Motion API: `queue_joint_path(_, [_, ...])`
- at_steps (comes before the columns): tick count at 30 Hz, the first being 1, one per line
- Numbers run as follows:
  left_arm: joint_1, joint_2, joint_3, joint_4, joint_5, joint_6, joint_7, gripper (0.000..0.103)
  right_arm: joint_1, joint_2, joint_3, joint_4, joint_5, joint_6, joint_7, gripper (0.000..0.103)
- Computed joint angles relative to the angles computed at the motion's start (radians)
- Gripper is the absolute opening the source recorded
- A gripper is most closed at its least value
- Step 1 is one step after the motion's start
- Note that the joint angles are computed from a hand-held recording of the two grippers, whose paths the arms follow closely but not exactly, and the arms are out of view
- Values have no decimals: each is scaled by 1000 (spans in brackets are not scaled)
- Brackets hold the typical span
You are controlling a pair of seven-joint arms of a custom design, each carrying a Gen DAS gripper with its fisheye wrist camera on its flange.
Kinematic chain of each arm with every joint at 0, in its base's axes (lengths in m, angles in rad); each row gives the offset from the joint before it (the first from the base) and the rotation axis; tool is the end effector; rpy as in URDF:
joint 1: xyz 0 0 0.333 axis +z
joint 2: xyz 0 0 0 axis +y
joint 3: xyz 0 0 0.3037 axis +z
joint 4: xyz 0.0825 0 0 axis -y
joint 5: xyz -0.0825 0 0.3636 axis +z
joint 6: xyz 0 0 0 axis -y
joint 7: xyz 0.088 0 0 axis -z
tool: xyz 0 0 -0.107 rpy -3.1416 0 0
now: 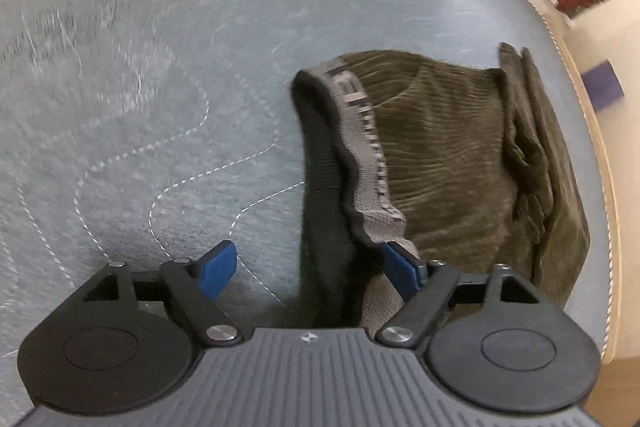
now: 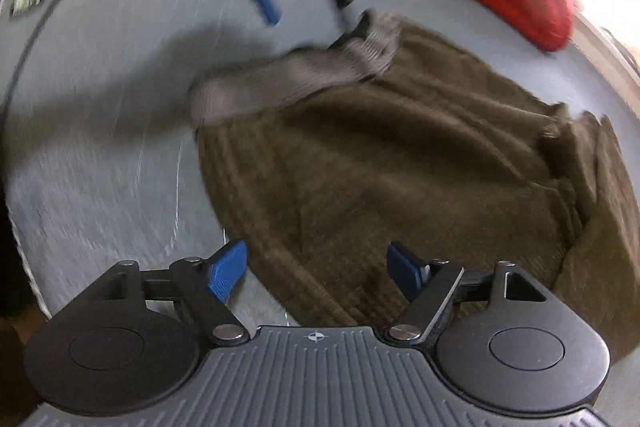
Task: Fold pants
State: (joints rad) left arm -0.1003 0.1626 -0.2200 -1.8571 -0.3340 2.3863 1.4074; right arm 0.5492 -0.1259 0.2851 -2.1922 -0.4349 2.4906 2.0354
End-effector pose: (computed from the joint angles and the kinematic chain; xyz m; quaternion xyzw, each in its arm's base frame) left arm 0.5840 -0.1900 0.4704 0.7057 -0.6683 0.2323 0.0362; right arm 0.3498 0.3950 0.4798 -0.8665 0.4199 -0.2061 0.1742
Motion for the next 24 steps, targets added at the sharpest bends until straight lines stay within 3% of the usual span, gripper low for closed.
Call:
queue_joint_path(2, [6, 32, 1, 22, -19, -13, -9, 87, 4, 31, 0, 15, -2, -21, -25, 79])
queue_joint_path(4, [14, 53, -7, 34, -54, 4, -10, 88, 3, 39, -4, 4, -34, 15, 23, 85])
queue_joint_path(8, [14, 97, -27, 67, -67, 37, 13, 92, 0, 41, -19, 7, -25, 28, 39, 83])
queue_joint_path(10, [12, 122, -43, 86, -75, 59, 41, 93, 3, 35, -15, 4, -52, 37, 46, 73])
queue_joint_path(12, [12, 139, -56, 99, -83, 73, 66, 93, 7, 20, -18, -14, -36, 63, 15, 47])
queue_joint_path(15, [4, 144, -63, 100, -64, 96, 76, 92, 11, 4, -4, -28, -39, 84, 5, 31])
queue_joint_path(18, [-14, 139, -62, 88, -12, 131, 73, 71, 10, -23, 5, -45, -31, 95, -15, 22])
queue_joint_path(20, [-33, 129, -52, 77, 52, 142, 59, 62, 8, -43, 13, -57, -26, 102, -21, 19])
queue_joint_path(23, [-21, 102, -57, 51, 62, 153, 91, 31, 3, -66, 18, -68, -2, 118, -44, 17])
queue_joint_path(24, [-14, 90, -58, 44, 51, 153, 99, 7, 3, -77, 22, -73, 8, 121, -53, 17])
